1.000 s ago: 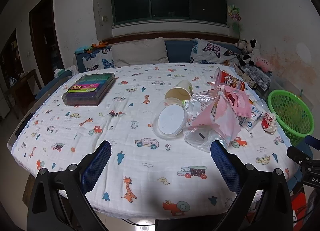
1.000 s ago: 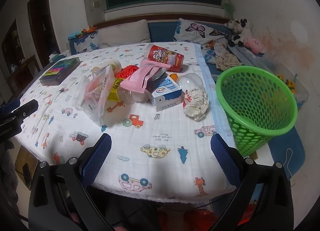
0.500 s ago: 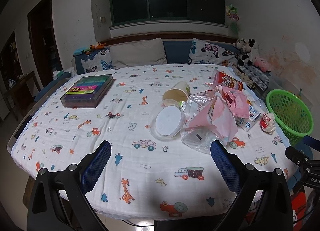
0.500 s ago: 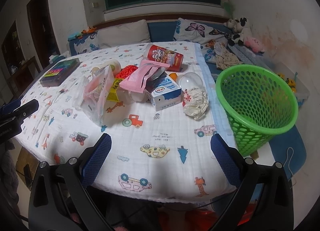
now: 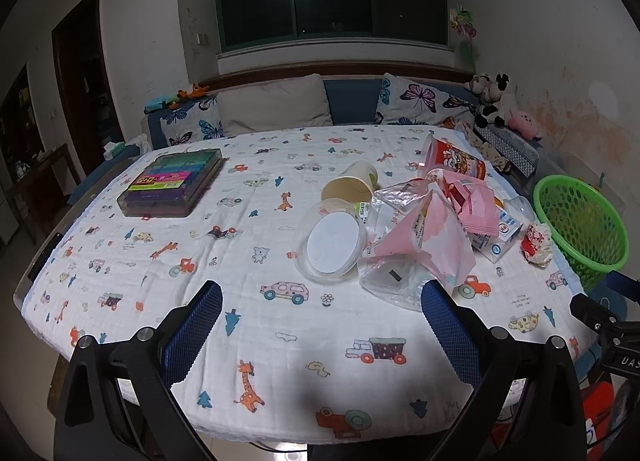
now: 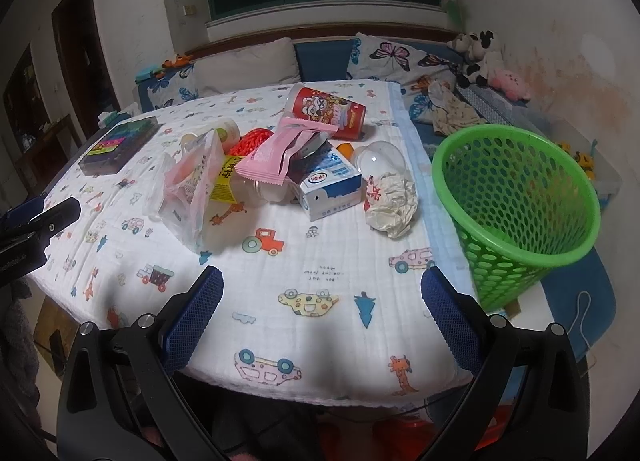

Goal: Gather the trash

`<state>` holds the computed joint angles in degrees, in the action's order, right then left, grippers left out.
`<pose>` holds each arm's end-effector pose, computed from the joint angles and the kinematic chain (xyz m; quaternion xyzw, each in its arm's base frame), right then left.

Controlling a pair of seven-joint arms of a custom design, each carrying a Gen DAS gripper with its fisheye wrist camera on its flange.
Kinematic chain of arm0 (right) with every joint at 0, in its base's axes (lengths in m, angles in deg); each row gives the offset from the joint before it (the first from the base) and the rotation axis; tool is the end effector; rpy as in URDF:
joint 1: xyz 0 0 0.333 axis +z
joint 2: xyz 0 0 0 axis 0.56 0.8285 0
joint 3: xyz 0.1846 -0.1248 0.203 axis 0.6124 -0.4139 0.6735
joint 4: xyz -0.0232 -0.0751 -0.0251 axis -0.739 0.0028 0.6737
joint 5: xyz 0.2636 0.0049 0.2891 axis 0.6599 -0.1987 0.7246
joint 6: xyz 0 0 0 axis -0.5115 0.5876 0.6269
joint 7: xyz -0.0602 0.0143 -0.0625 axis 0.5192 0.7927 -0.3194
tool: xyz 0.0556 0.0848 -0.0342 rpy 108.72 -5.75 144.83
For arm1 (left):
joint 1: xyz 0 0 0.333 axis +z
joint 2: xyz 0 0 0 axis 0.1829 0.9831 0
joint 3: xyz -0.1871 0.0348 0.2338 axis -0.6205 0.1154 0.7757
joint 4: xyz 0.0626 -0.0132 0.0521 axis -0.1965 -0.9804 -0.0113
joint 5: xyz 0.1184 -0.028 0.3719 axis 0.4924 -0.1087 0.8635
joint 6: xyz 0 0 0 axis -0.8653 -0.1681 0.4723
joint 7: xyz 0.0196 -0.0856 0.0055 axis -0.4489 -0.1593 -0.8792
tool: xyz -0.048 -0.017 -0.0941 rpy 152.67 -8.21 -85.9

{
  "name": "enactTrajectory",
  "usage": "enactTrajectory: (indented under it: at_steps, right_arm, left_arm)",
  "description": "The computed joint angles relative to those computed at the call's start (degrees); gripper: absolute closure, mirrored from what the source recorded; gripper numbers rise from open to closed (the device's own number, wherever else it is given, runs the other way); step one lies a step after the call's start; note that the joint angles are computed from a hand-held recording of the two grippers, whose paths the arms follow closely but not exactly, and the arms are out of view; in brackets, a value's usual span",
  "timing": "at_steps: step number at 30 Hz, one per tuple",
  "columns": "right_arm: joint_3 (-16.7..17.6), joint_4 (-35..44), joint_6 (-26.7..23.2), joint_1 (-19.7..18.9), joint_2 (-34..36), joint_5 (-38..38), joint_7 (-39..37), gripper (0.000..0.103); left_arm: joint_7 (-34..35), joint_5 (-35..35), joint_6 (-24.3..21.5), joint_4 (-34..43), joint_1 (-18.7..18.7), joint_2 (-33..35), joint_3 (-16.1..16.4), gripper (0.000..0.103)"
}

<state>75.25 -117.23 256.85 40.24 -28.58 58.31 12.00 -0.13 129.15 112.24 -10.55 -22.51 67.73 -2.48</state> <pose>0.6608 0.1483 0.4365 -0.7382 0.5404 -0.2049 0.3479 0.6058 -0.4057 0.4564 -0.7090 0.5482 -0.2414 0.3721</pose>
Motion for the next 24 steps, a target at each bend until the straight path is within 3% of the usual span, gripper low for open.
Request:
enactTrajectory:
  at_steps: [24]
  right_arm:
    - [0.6,6.84,-3.73,-0.73,4.33,0.41,-1.32,0.007]
  left_arm:
    - [4.27,-3.79,-0.69,5.58,0.38,3.86,1.4,0.006]
